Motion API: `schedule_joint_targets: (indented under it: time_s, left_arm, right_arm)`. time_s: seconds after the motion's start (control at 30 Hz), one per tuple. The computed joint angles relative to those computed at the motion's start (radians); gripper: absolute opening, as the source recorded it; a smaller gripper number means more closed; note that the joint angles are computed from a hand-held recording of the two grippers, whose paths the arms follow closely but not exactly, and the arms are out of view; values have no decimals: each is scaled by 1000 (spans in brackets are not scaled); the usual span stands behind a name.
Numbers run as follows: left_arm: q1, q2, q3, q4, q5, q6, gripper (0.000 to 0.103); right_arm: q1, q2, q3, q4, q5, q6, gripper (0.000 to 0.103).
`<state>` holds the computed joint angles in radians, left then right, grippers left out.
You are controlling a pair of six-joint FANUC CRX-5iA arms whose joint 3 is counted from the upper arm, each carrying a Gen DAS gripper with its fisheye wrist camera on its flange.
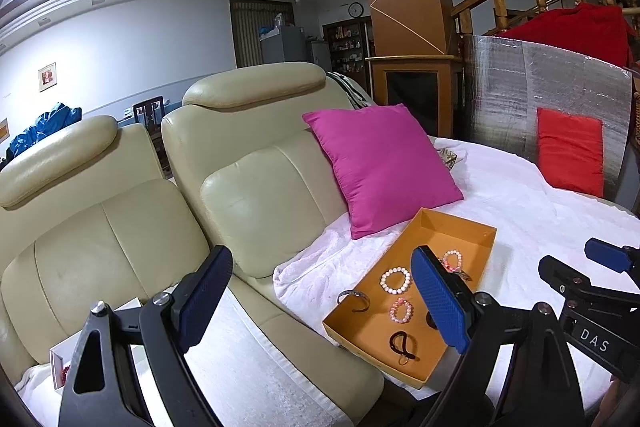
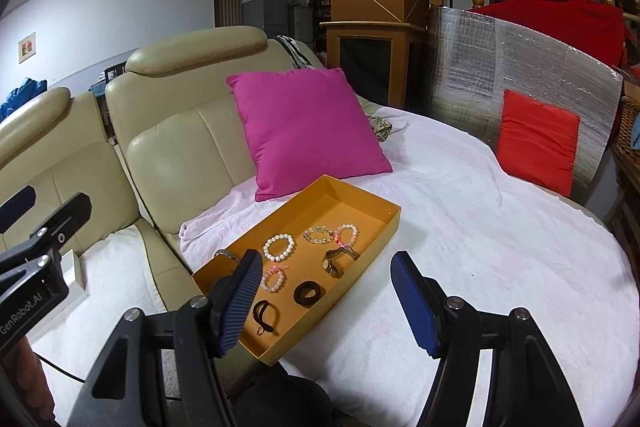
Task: Organize jewelry
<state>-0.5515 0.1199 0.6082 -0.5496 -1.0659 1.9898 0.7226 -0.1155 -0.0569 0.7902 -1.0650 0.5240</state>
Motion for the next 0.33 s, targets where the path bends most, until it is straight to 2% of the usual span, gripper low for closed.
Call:
schedule_joint_targets:
  time_s: [0.33]
  left_arm:
    - [-4, 26, 2, 6, 45, -32, 91]
  right_arm:
    - [-70, 28, 6, -38, 63, 7, 70]
